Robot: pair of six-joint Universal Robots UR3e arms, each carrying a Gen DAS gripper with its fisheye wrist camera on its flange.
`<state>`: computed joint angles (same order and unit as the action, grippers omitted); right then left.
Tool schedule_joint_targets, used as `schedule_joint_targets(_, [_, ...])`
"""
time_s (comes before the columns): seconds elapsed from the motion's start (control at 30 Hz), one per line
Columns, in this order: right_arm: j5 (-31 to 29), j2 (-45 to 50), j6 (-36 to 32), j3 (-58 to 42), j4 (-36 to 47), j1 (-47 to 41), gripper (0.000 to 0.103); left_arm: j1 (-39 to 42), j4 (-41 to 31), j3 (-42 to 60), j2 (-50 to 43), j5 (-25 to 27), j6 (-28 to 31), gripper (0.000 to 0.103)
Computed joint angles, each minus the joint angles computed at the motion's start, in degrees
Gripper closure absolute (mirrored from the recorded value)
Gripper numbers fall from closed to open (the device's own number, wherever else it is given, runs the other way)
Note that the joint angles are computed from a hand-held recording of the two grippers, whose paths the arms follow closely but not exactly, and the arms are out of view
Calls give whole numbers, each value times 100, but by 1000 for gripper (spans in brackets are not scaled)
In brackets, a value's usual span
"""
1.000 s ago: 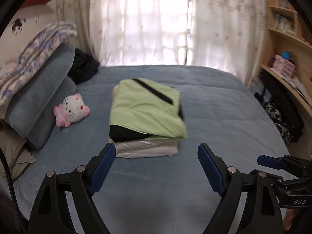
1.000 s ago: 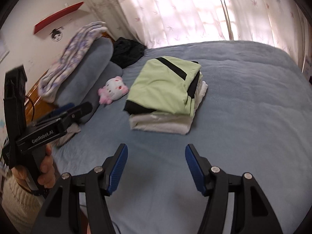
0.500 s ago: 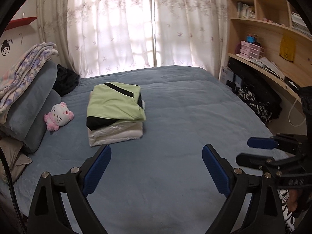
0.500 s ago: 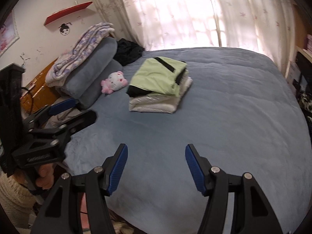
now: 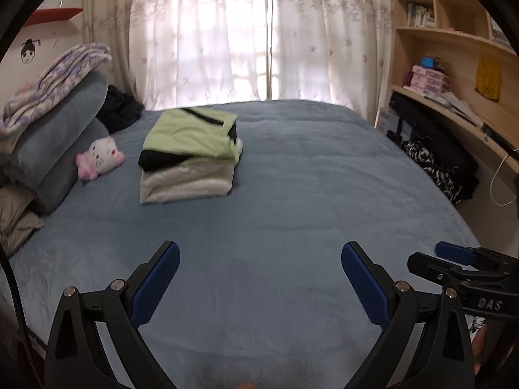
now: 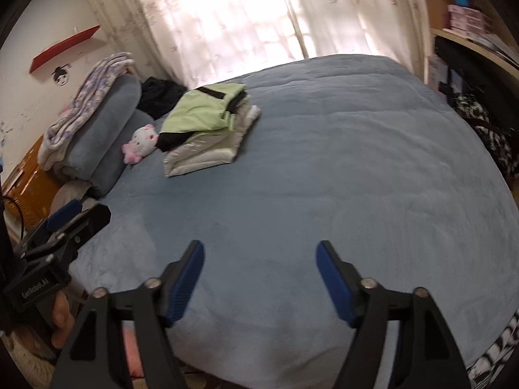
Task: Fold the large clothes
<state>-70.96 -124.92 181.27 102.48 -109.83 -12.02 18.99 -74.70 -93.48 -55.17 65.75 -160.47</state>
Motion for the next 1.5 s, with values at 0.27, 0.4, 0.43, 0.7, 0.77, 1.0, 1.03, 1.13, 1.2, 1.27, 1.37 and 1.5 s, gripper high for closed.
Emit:
schedule_joint_targets(0.27, [-1267, -86, 734, 852, -1020, 1105, 10, -529, 108, -771, 22, 536, -423, 3])
schedule_joint_targets(0.4, [-1795, 76, 911, 886, -1303, 1561, 6, -503, 36, -964, 230, 583, -518, 3])
schedule_joint_targets(0.43, [-1900, 101, 933, 902, -1356, 1643, 6, -461, 19, -1004, 277, 579, -494, 3])
schedule_joint_targets(0.7, [-1933, 135, 967, 934, -1422, 1784, 6, -3, -487, -933, 441, 333, -228, 3])
schedule_joint_targets(0.77, [-1987, 144, 991, 935, -1441, 1849, 6, -6, -475, -945, 468, 365, -239, 3])
schedule_joint_targets(1.0, [-2032, 145, 1051, 917, -1434, 1943, 6, 19, -547, -954, 579, 383, -249, 3])
schedule_joint_targets(1.03, [-2055, 165, 1081, 900, -1425, 1980, 6, -19, -536, -948, 576, 422, -277, 3])
schedule_joint_targets(1.13, [-2088, 180, 1124, 902, -1430, 2037, 6, -49, -533, -934, 565, 483, -308, 3])
schedule_joint_targets(1.2, [-2058, 189, 1170, 879, -1375, 2046, 6, -67, -520, -930, 544, 521, -328, 3])
schedule_joint_targets(1.27, [-2095, 205, 1246, 888, -1377, 2110, 6, -85, -495, -927, 527, 559, -353, 3])
schedule_joint_targets(1.37, [-2095, 210, 1255, 896, -1361, 2121, 6, -147, -424, -945, 501, 639, -393, 3])
schedule_joint_targets(1.5, [-2013, 171, 1226, 936, -1316, 2042, 6, -231, -352, -956, 428, 717, -443, 3])
